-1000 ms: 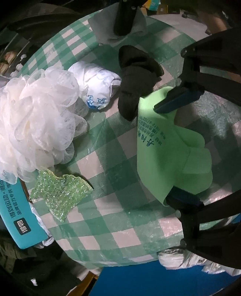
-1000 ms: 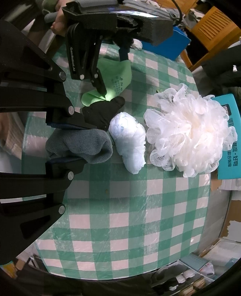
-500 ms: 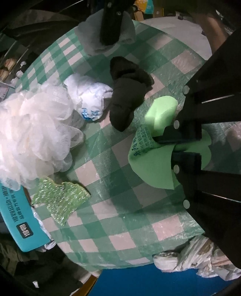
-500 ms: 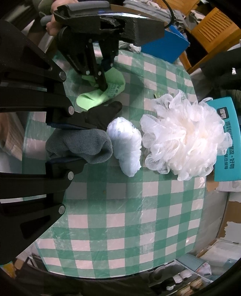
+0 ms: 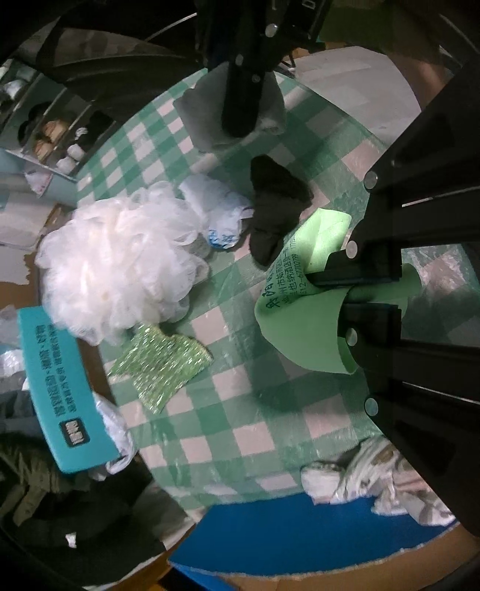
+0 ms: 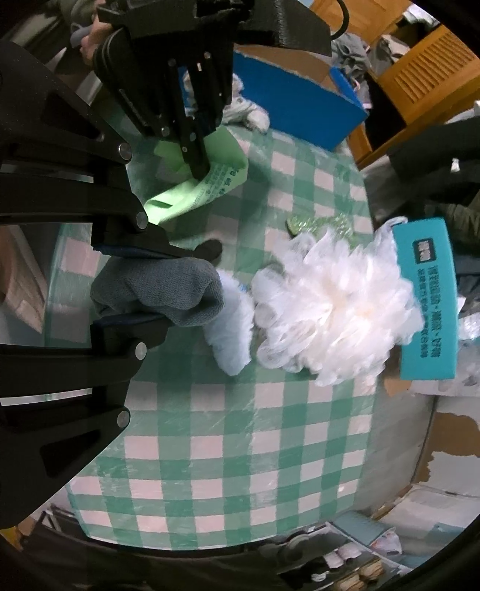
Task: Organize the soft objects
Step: 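Carry the light-green cloth and grey sock over the cardboard box with both grippers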
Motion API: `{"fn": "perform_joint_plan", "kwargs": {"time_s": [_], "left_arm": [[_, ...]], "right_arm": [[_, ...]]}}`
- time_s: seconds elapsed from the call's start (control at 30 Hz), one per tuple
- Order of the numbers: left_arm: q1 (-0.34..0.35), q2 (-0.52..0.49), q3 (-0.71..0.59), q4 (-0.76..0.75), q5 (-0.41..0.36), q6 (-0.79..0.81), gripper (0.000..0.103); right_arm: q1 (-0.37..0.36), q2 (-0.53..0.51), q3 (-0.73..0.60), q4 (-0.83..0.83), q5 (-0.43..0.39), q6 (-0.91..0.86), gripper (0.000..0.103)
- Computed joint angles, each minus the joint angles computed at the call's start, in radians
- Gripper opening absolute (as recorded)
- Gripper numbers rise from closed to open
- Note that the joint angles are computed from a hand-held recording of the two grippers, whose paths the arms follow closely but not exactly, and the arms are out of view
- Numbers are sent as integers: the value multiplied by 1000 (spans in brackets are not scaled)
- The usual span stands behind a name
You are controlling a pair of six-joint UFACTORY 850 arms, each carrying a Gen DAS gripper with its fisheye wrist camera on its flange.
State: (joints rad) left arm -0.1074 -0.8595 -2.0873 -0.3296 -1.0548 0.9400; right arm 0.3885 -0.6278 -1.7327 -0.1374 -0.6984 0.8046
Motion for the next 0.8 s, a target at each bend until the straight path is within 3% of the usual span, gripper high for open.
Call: {"fn": "perform_joint_plan", "kwargs": {"time_s": [0.8], "left_arm": [[86, 4, -121, -97, -9, -2, 7]], "right_arm": [[61, -74, -237, -85, -33, -12, 22]]}}
